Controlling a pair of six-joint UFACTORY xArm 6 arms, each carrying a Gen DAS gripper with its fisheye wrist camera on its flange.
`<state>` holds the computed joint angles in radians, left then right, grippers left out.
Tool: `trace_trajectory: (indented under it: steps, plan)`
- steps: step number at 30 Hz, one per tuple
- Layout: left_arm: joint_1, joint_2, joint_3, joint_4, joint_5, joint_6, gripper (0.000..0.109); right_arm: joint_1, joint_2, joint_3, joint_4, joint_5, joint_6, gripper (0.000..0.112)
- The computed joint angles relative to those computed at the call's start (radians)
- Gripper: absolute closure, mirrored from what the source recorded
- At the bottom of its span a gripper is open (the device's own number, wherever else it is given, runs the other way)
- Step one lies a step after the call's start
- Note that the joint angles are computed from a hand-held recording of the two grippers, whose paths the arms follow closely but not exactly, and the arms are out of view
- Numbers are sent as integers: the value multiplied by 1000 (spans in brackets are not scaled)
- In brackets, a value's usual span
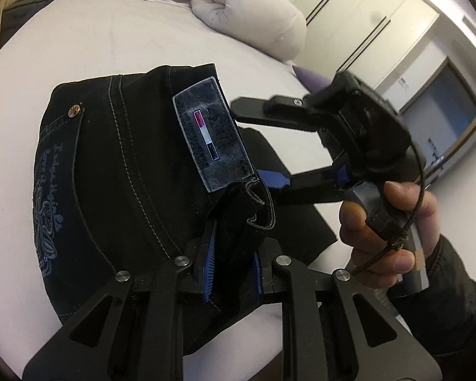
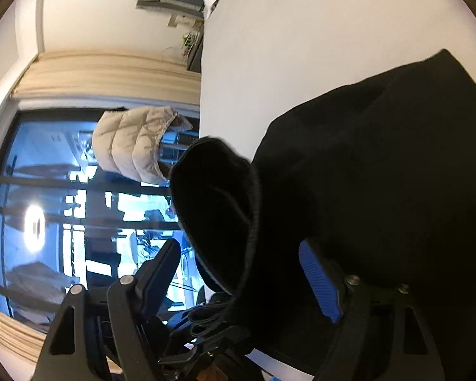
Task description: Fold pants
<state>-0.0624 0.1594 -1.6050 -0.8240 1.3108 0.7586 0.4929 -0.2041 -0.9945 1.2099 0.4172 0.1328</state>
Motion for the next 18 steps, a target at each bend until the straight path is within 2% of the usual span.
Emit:
trace_trajectory:
  steps: [2, 4, 6, 7, 9, 14, 18]
  plan:
    - [-20, -4, 4, 12, -24, 7, 91, 6, 15, -16, -74, 1, 34, 40]
    - [-49, -17, 12, 31, -57, 19, 91, -4, 44, -50, -213, 48, 124, 66]
    - [-89, -26, 14, 48, -78, 5, 91, -11, 53, -70, -330, 88, 177, 86]
    - [-93, -38, 29, 49, -78, 9, 91, -10, 55, -75, -392, 91, 216, 90]
    - [-112, -45, 40, 49, -84, 6, 91, -11, 34, -60, -474, 84, 275, 94]
    - [-186, 14, -41, 48, -88, -20, 91, -28, -58, 38, -526, 44, 328, 95]
    - [-254, 56, -99, 48, -87, -41, 91, -59, -130, 101, -597, 52, 400, 96]
